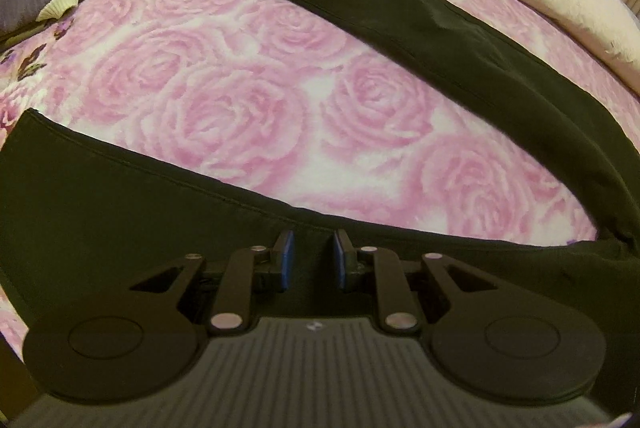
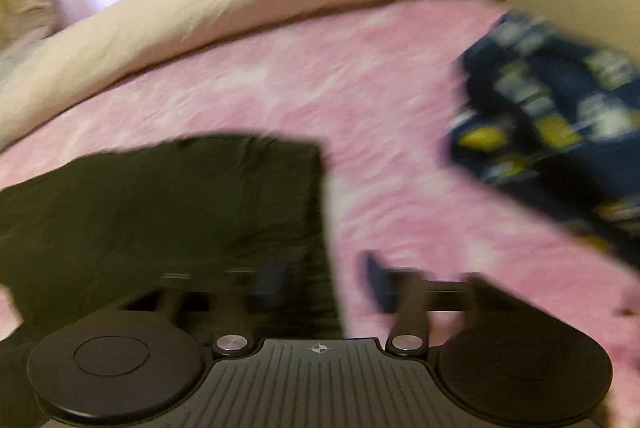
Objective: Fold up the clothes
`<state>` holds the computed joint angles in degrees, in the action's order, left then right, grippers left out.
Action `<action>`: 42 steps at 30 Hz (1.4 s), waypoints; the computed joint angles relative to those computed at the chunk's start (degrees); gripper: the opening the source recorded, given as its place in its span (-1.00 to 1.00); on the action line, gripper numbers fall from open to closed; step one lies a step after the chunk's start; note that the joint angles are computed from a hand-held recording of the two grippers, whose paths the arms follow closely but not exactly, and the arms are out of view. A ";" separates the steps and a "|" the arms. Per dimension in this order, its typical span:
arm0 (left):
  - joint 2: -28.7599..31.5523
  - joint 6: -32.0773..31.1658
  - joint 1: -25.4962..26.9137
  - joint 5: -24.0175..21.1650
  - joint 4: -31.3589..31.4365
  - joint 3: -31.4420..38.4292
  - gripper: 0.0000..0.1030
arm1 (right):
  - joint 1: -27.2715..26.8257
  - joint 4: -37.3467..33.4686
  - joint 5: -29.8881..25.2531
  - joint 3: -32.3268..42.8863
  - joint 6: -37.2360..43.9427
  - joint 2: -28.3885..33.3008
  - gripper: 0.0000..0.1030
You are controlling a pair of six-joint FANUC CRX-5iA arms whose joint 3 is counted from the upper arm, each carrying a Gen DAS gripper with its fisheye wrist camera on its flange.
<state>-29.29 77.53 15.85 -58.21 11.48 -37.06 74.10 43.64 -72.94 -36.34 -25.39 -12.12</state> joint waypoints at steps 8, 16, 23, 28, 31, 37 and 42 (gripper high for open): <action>-2.53 -3.38 -1.13 0.54 0.02 -1.96 -0.66 | 5.59 1.15 8.64 3.11 12.07 3.31 -0.17; -3.30 -8.84 -0.11 3.21 -1.55 -2.48 -0.61 | 1.51 -5.10 0.04 4.76 14.86 5.38 0.24; -5.72 -12.02 -0.05 4.12 -2.48 -4.69 -0.60 | 7.68 -3.92 0.03 9.70 14.92 10.30 0.24; -7.01 -10.63 2.65 -0.88 -6.52 -2.05 -0.60 | 10.98 -10.45 -6.14 13.43 11.35 11.50 0.24; -10.16 -13.52 6.67 -5.13 -7.45 -2.26 -0.59 | 14.10 -11.56 -9.80 14.73 9.28 9.91 0.24; -9.74 -8.85 10.35 -19.51 -11.05 4.38 -0.60 | 14.98 -22.99 -14.00 20.49 5.41 7.54 0.24; -10.61 -10.89 9.38 -29.44 -10.84 12.39 -0.60 | 17.20 -21.18 -18.28 27.85 5.50 7.48 0.24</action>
